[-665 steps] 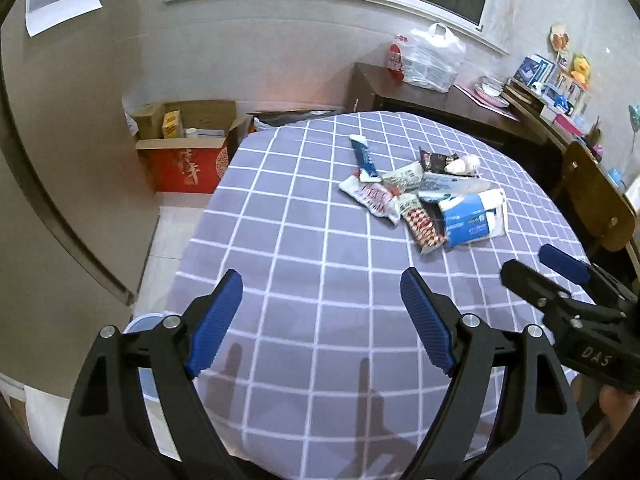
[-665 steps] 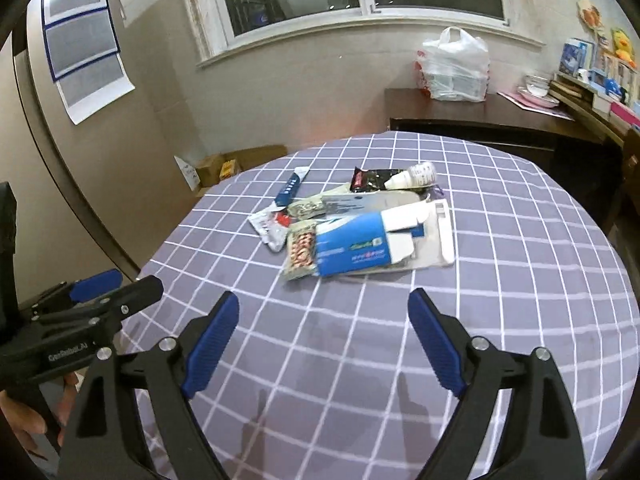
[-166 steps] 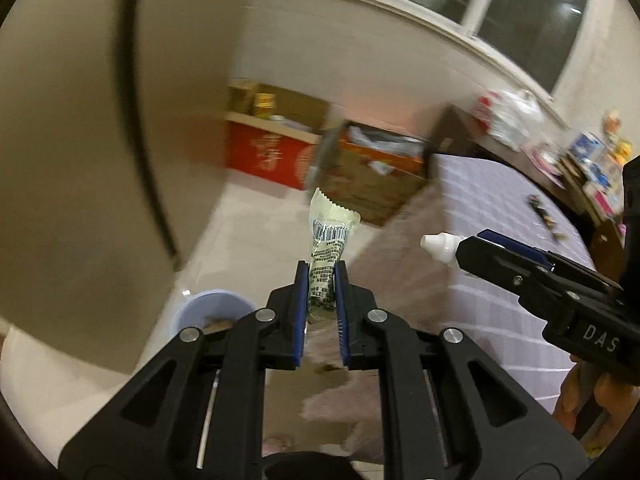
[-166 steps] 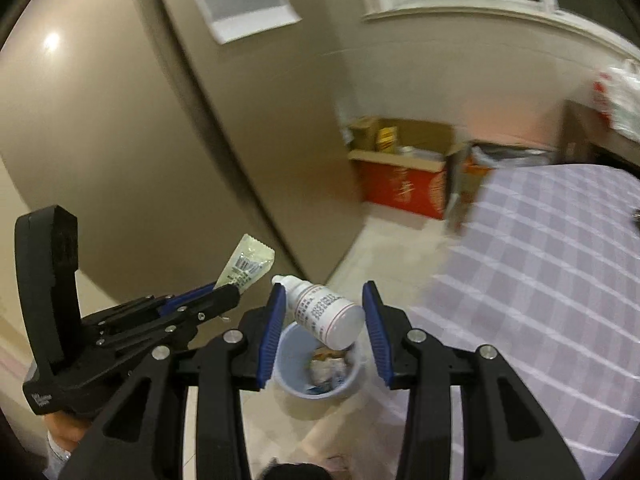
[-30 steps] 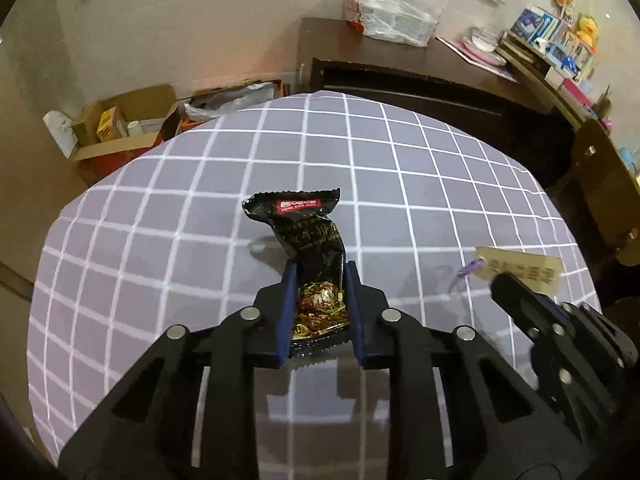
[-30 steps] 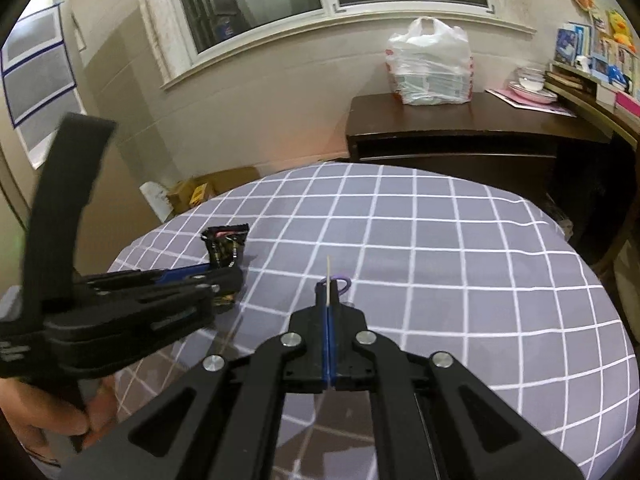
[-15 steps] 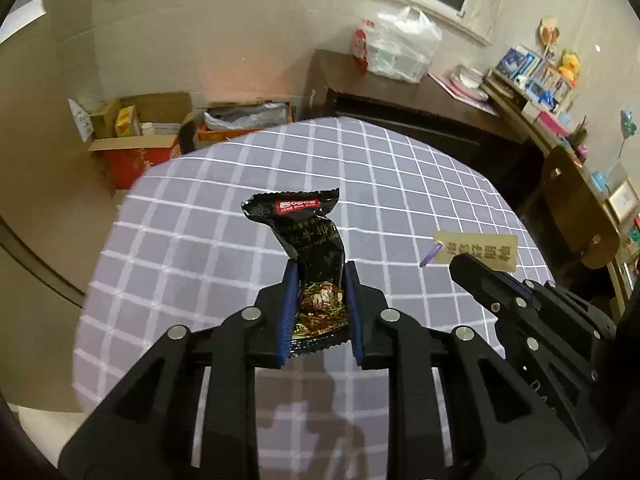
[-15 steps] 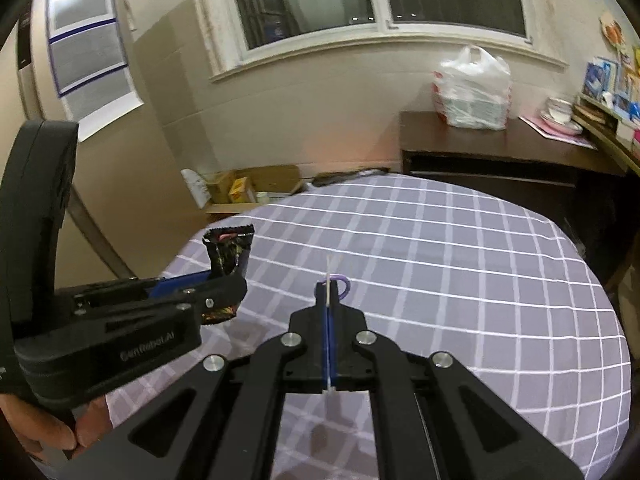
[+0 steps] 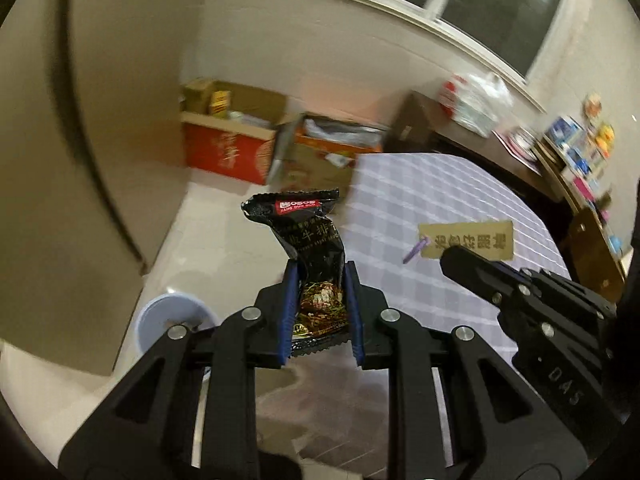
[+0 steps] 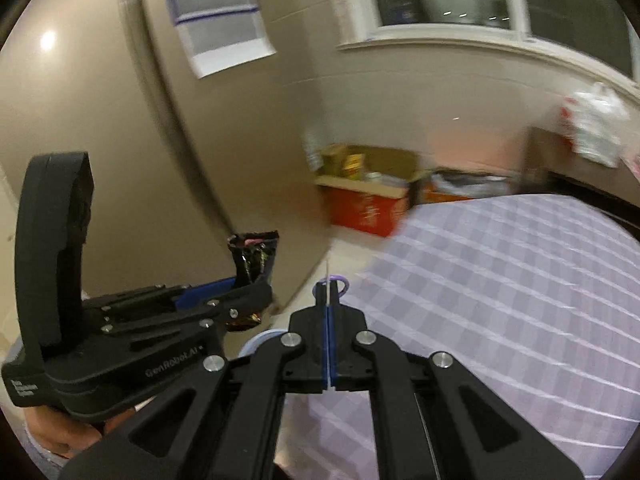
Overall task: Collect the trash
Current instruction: 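Carry the black snack packet in the left gripper over the blue bin, then open the left gripper to drop the black packet into the bin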
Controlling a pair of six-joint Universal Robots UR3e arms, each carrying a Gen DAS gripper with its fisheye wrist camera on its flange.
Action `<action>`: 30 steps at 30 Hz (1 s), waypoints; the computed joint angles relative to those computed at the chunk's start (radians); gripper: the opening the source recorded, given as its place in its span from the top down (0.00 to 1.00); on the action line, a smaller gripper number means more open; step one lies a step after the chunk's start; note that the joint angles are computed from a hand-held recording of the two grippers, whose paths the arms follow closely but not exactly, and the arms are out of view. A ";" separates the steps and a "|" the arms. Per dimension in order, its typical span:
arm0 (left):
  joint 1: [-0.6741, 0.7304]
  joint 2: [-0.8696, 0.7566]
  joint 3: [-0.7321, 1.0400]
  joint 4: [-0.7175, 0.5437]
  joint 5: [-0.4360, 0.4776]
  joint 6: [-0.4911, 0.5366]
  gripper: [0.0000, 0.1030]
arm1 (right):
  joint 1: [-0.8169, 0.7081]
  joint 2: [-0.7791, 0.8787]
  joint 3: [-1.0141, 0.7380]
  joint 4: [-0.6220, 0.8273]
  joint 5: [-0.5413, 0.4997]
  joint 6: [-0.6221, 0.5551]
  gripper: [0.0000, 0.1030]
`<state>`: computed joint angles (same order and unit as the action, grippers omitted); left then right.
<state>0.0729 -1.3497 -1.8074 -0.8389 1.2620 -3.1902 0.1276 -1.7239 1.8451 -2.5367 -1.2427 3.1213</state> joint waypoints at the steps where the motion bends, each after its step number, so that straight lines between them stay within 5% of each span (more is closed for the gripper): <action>1: 0.061 0.046 -0.047 -0.013 -0.022 0.035 0.78 | 0.056 0.058 -0.043 -0.012 -0.021 0.024 0.98; 6: 0.384 0.212 -0.240 -0.089 -0.114 0.225 0.78 | 0.284 0.361 -0.291 -0.043 -0.104 0.101 0.98; 12: 0.625 0.188 -0.356 -0.063 -0.133 0.357 0.78 | 0.441 0.695 -0.609 -0.018 -0.197 0.130 0.98; 15: 0.654 0.115 -0.382 0.007 -0.101 0.367 0.78 | 0.466 0.851 -0.768 0.022 -0.204 0.144 0.95; 17: 0.671 0.066 -0.393 0.037 -0.099 0.381 0.78 | 0.494 0.918 -0.839 0.051 -0.251 0.167 0.64; 30: 0.577 -0.138 -0.359 0.142 -0.076 0.355 0.78 | 0.501 0.957 -0.790 0.021 -0.308 0.220 0.45</action>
